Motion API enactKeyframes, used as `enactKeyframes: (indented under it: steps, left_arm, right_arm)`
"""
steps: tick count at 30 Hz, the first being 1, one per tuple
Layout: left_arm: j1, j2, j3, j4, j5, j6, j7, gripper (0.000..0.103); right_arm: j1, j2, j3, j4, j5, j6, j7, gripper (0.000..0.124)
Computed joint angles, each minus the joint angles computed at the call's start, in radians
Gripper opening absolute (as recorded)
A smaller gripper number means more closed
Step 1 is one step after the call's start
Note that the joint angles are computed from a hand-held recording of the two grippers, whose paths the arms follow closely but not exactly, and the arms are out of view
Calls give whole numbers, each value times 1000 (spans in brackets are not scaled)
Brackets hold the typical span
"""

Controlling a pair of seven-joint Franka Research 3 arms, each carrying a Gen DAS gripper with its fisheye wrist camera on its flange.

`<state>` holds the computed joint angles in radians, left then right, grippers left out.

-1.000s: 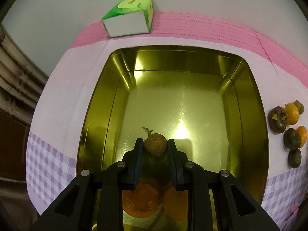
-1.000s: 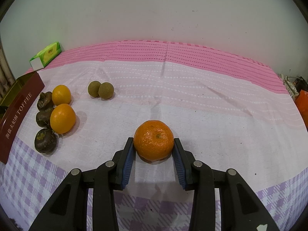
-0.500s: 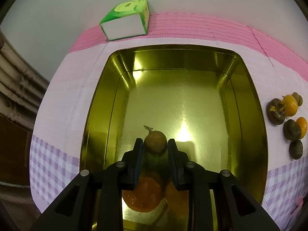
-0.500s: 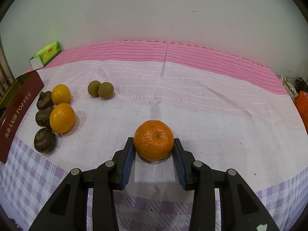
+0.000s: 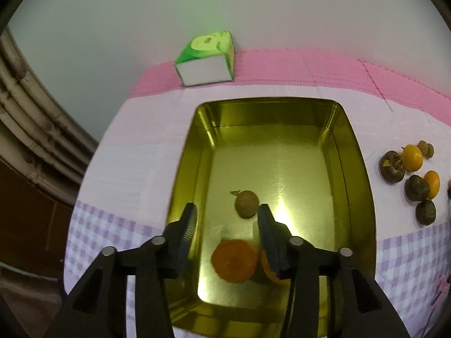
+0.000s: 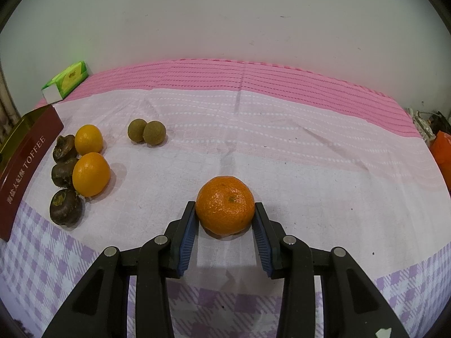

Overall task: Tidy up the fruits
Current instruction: 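Carry the held tangerine over the gold tin with the right gripper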

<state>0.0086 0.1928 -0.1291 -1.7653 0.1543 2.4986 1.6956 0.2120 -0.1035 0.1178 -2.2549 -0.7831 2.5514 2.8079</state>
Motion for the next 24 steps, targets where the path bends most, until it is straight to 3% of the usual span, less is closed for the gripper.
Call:
enactKeyframes:
  steps: [11,17,24]
  left_arm:
    - [27,-122,31,-162,54,127,-9,65]
    - [41,-140,40,-180,25,107,2,65]
    - [63,-146,51,-168,-40,92,-13,72]
  right_arm:
    - [22,-4,8,40,7,-56,16,35]
    - [37,-5,24,99,26,-33,-19,35]
    - [109,103,32,255,122,36,-186,35]
